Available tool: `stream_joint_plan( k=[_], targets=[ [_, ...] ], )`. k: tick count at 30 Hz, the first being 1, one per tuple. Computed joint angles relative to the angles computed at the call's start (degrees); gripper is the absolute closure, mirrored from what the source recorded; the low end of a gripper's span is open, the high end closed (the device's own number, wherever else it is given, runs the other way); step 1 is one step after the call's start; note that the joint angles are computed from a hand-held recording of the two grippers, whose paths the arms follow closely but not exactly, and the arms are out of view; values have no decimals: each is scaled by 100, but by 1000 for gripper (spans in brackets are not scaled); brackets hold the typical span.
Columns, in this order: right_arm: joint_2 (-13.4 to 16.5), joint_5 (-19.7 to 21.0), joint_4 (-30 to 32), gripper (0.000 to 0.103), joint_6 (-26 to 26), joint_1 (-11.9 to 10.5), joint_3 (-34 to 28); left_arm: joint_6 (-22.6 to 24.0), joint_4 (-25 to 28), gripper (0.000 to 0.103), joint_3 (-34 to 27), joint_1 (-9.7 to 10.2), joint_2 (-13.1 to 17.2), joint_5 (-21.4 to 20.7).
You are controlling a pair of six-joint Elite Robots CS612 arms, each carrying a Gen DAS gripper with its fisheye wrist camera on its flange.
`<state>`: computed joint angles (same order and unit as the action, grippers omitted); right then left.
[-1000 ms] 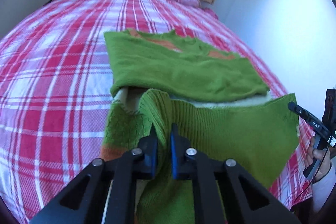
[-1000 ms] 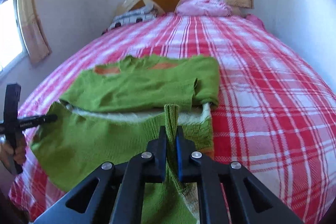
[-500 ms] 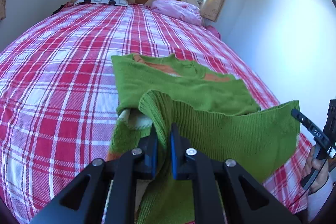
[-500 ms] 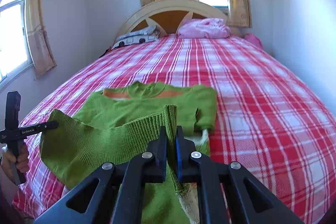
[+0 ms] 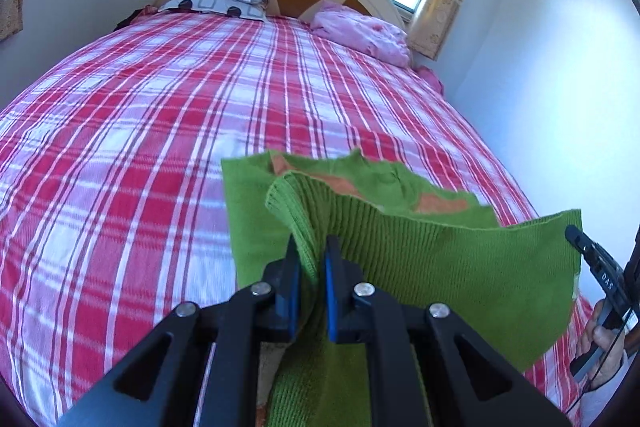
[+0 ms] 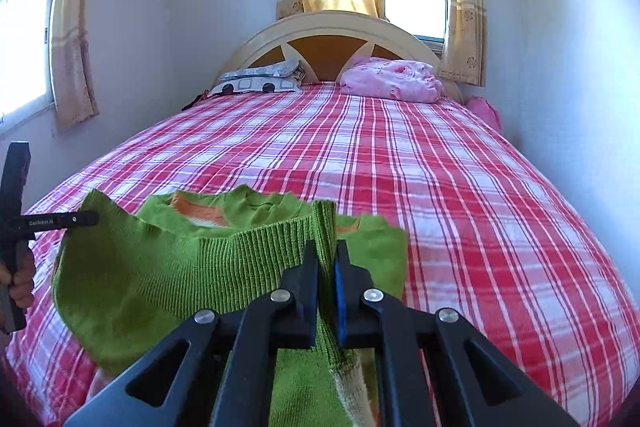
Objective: Fold small clothes
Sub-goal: 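Lift the folded edge with both grippers and fold it over toward the collar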
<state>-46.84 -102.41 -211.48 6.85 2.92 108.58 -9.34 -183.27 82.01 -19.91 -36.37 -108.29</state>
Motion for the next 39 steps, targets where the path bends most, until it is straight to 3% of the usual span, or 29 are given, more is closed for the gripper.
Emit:
stream_joint_plan(
  k=[7, 16, 20, 23, 26, 30, 32, 34, 35, 37, 39],
  targets=[
    [340, -206, 468, 97, -330, -183, -854, -200, 512, 92, -1099, -69, 469, 263],
    [1159, -528, 1388, 97, -437, -336, -2264, -267, 1429, 92, -2504, -215, 1275, 1048],
    [1456, -713, 1857, 97, -463, -347, -2633, -299, 1762, 92, -2756, -245, 1511, 1333],
    [1468, -631, 2258, 97, -268, -379, -2688, -394, 1792, 91, -2788, -227, 1529, 1240],
    [1470, -401, 2720, 97, -119, -449, -2757, -507, 1994, 83, -2897, -210, 1579, 1189],
    [1464, -40, 3797, 91, 213, -542, -2968, -672, 2184, 77, -3042, -155, 1649, 914],
    [1446, -37, 3846, 86, 330, -557, -2950, -598, 2295, 73, -2984, -136, 1581, 839],
    [1314, 300, 3708, 86, 530, -635, -2751, -392, 2436, 60, -2745, -132, 1357, 1032],
    [1215, 366, 3456, 86, 725, -663, -2569, -315, 2223, 58, -2551, -132, 1245, 1169],
    [910, 141, 2363, 86, 1146, -649, -1946, -149, 1739, 48, -2013, -153, 941, 1547],
    [656, -248, 1478, 86, 968, -543, -1388, 179, 1370, 46, -1358, -212, 576, 1924]
  ],
)
